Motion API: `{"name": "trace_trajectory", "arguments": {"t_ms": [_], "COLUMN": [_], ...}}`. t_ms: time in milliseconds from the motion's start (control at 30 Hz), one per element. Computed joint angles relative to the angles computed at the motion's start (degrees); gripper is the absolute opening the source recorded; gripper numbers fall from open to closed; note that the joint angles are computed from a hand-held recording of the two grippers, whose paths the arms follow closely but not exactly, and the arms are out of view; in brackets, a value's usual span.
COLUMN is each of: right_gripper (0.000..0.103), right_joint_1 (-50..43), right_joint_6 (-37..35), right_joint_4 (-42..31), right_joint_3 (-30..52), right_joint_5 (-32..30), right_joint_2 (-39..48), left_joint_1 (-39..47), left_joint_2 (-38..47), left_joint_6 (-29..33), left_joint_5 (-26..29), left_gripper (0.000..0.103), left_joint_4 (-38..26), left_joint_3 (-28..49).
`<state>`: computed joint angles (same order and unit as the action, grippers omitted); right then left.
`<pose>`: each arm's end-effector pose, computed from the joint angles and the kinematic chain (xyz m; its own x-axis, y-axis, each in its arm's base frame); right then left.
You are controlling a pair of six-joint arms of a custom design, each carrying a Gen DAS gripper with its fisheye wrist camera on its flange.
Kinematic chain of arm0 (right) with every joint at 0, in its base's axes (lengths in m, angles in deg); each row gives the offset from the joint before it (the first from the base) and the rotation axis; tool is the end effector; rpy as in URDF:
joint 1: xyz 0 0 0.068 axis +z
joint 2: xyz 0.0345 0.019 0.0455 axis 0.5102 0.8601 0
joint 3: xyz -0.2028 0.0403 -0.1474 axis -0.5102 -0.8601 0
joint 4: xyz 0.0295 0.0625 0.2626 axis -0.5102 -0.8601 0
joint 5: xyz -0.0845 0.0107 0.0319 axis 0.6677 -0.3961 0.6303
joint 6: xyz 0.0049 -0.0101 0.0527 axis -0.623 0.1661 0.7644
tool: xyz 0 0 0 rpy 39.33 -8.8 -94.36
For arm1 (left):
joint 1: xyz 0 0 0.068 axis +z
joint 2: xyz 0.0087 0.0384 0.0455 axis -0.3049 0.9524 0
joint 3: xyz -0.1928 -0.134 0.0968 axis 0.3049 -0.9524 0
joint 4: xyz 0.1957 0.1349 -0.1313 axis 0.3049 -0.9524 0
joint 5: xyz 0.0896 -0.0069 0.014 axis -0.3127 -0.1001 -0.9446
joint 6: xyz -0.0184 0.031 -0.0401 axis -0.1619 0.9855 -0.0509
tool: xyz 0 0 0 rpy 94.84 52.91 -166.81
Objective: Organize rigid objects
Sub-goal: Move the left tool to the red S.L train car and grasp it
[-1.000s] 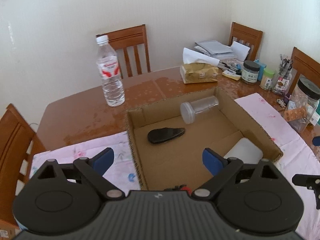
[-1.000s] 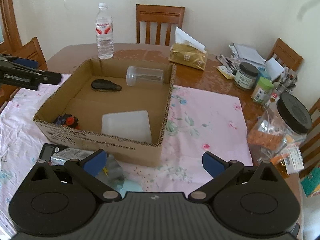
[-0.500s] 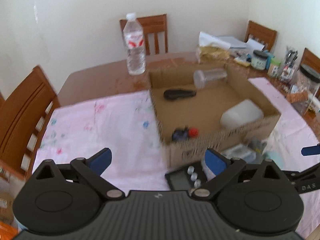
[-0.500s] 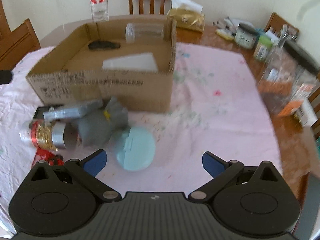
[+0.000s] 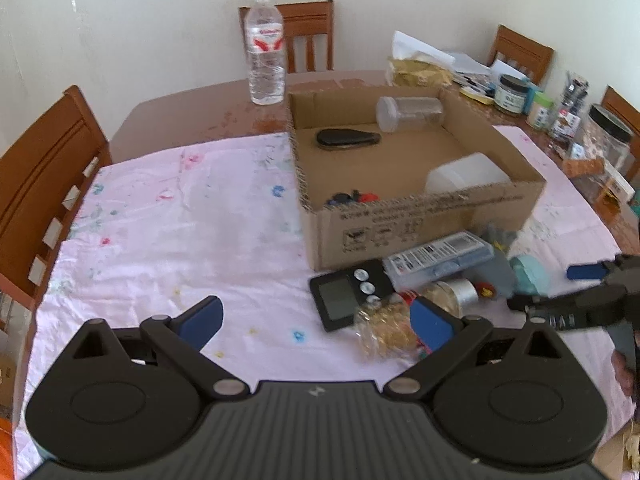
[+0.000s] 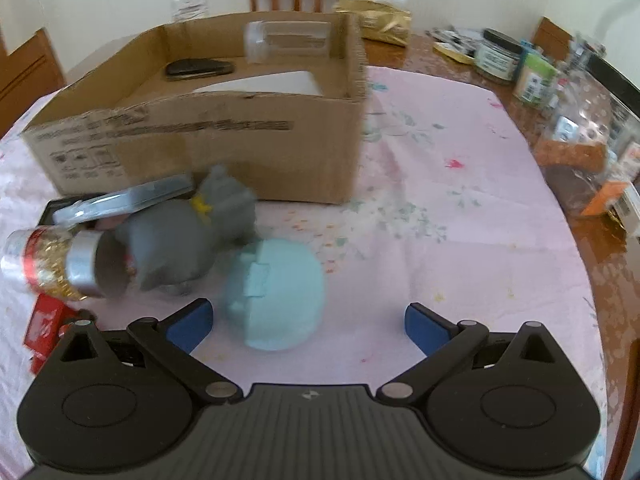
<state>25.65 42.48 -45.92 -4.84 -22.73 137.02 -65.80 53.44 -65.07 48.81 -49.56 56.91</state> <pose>0.2855 -0.0172 0.0589 -0.7810 -0.2925 -0.5519 -0.3398 0.9403 -0.0175 0.1763 -0.1678 0.1396 -0.7646 -0.0748 -0.6402 -0.1175 0.9928 0.0243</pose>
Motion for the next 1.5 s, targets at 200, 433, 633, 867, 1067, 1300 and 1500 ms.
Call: {"name": "trace_trajectory", "arguments": {"t_ms": [200,433,633,867,1067,1300,1500], "right_gripper": [0.103,0.103,0.103,0.103,0.103,0.103,0.103], "right_joint_1": [-2.53,-6.46,-9.24,-11.35,-12.01,-12.33,-13.27], "right_joint_6": [-4.63,-16.16,-25.54,-32.64,-34.81,-35.26,-35.82], "right_joint_4": [-1.09,-5.71,-11.07,-15.16,-16.28,-15.89,-14.41], "right_joint_3": [1.92,5.58,10.17,12.58,13.56,13.52,12.56], "right_joint_5": [-2.72,-9.26,-13.65,-16.67,-17.79,-18.49,-20.09], "right_joint_2": [1.63,4.25,7.27,8.69,9.46,9.72,9.75], "left_joint_1": [-3.32,-9.28,-10.72,-11.21,-13.07,-13.33,-12.21], "left_joint_2": [3.23,13.36,22.99,23.74,22.34,25.34,26.52], "left_joint_6": [-1.60,-11.18,-11.34,-12.26,-8.32,-7.75,-2.73], "left_joint_5": [2.42,4.95,6.00,9.83,12.37,5.70,2.43], "left_gripper": [0.100,0.100,0.100,0.099,0.099,0.099,0.078], "left_joint_4": [2.58,3.75,9.10,15.89,20.97,8.33,9.29], "left_joint_3": [0.18,5.26,9.89,8.79,7.51,12.76,11.85]}}
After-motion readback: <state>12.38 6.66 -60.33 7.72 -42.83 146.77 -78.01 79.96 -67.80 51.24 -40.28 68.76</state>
